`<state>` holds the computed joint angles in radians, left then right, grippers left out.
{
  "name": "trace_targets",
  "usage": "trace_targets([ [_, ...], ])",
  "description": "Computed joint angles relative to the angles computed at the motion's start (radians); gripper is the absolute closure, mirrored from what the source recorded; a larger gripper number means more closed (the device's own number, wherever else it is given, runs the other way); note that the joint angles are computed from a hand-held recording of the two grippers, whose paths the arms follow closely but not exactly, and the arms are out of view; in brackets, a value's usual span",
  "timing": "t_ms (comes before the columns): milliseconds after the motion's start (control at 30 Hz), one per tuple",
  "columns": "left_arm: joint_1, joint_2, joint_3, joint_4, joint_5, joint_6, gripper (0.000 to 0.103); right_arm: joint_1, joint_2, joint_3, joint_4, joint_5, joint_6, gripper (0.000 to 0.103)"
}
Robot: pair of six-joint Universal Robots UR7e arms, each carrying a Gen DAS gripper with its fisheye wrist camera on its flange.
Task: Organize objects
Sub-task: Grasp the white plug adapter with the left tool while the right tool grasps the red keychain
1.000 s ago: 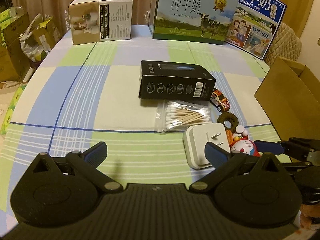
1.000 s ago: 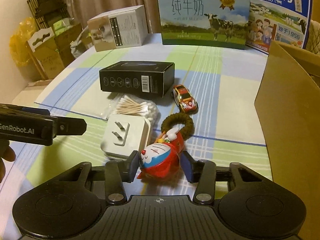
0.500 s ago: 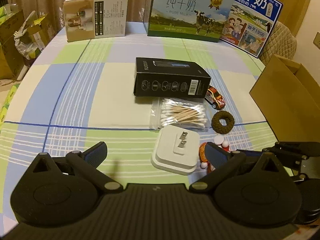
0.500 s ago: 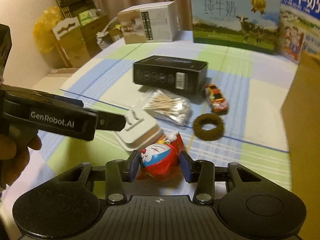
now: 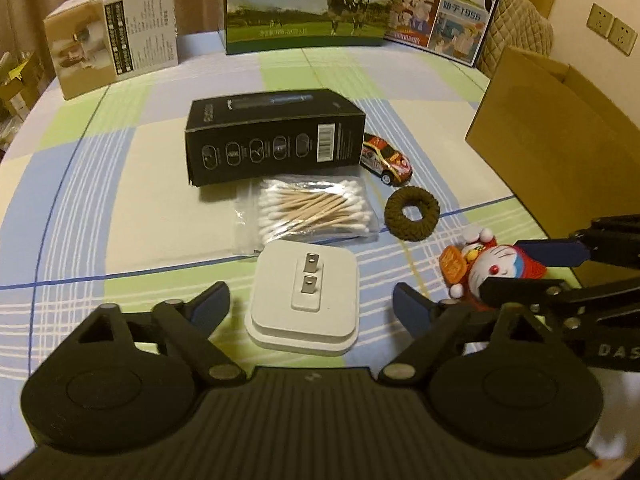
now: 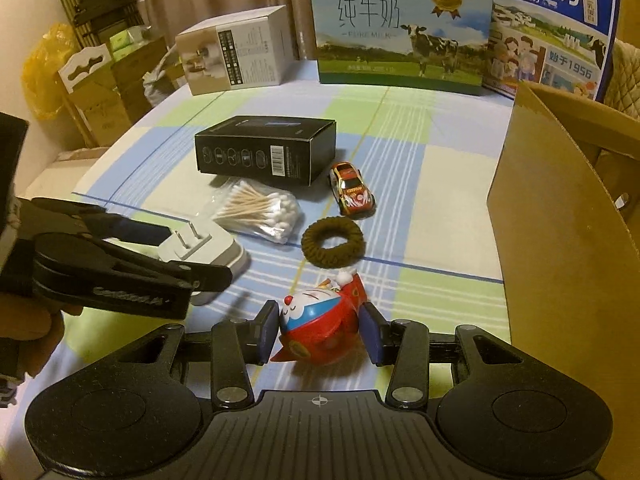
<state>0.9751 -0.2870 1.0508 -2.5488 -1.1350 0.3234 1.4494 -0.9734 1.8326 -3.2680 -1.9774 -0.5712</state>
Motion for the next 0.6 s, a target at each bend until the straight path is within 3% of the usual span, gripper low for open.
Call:
trace_targets([
  [133, 0.001, 0.016, -0.018, 0.008, 0.018, 0.013, 0.042, -0.005, -0.002, -0.007, 0.041, -0.005, 0.013, 0.062],
  [600, -0.021, -0.011, 0.03, 0.04, 0.054, 0.003, 0.042, -0.01, 0.009, -0.017, 0.052, -0.028, 0.025, 0.059],
])
